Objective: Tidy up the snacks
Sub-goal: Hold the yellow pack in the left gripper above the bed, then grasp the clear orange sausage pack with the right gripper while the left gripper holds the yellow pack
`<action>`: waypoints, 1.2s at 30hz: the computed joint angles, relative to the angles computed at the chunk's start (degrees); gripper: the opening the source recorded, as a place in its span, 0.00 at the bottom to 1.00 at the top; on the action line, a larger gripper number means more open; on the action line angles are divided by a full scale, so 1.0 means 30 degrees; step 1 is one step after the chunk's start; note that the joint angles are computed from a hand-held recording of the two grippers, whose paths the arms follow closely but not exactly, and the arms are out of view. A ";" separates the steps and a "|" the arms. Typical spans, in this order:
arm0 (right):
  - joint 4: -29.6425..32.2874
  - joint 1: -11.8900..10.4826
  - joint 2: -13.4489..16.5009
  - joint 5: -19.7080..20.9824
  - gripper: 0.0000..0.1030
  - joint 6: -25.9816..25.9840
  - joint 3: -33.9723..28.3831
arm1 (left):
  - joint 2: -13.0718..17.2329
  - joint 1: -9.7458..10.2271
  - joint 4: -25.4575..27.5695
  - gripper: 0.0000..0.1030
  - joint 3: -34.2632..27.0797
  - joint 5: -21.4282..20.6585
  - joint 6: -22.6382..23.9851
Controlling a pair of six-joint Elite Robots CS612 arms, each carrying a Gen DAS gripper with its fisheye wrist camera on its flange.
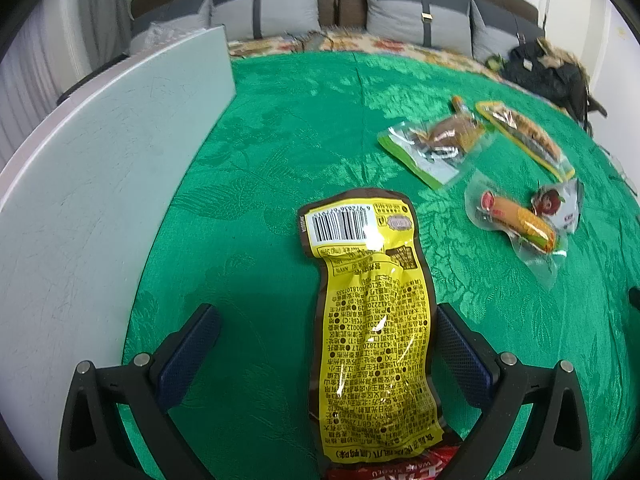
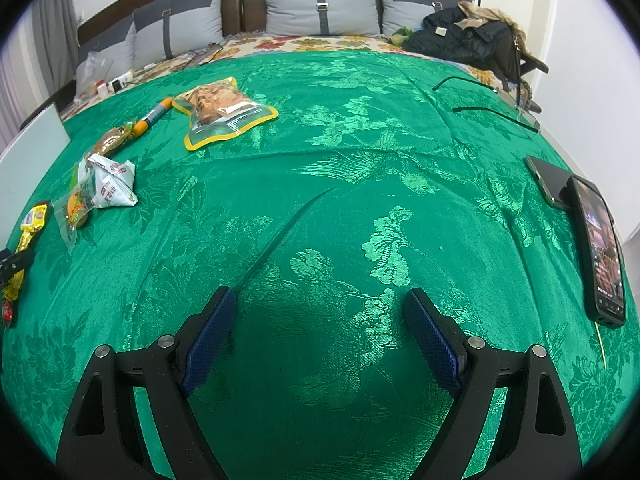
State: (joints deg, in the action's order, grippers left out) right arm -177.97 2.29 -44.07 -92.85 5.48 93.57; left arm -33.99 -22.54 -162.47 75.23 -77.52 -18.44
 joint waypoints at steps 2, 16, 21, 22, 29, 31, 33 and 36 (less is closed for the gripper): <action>-0.0783 -0.0096 -0.0225 0.0992 0.84 0.0518 0.0360 | -0.0096 0.0084 0.1370 0.99 -0.0356 -0.0603 0.0211; 1.0485 0.2142 0.1955 0.6278 0.82 -1.0267 -0.8275 | -0.1275 0.0248 0.1283 0.46 0.1209 -0.2928 -0.0250; 1.4182 0.2903 0.3218 0.3640 0.46 -1.1620 -1.0569 | -0.1985 0.0383 0.0468 0.46 0.2600 -0.3510 -0.0837; 1.4622 0.2902 0.3270 0.3532 0.42 -1.1372 -1.0746 | -0.2123 0.0408 0.0206 0.46 0.2868 -0.3651 -0.0925; 1.3463 0.2095 0.1856 0.6189 0.07 -0.8042 -0.9270 | -0.2706 0.0556 -0.1768 0.46 0.3870 -0.5011 -0.1924; 1.3091 0.1912 0.1486 0.6464 0.06 -0.7281 -0.8773 | -0.2859 0.0571 -0.2159 0.46 0.4052 -0.5292 -0.2025; 1.2939 0.1799 0.1217 0.6648 0.05 -0.6731 -0.8414 | -0.3015 0.0564 -0.2471 0.46 0.4259 -0.5457 -0.2049; 1.2407 0.2143 0.0916 0.5239 0.07 -0.8065 -0.7934 | -0.3217 0.0538 -0.2576 0.46 0.4551 -0.5511 -0.2059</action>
State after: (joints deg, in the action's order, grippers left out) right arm -140.75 8.72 -41.33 -77.13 -18.72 69.77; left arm -43.64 -20.92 -170.20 88.88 -94.05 -24.62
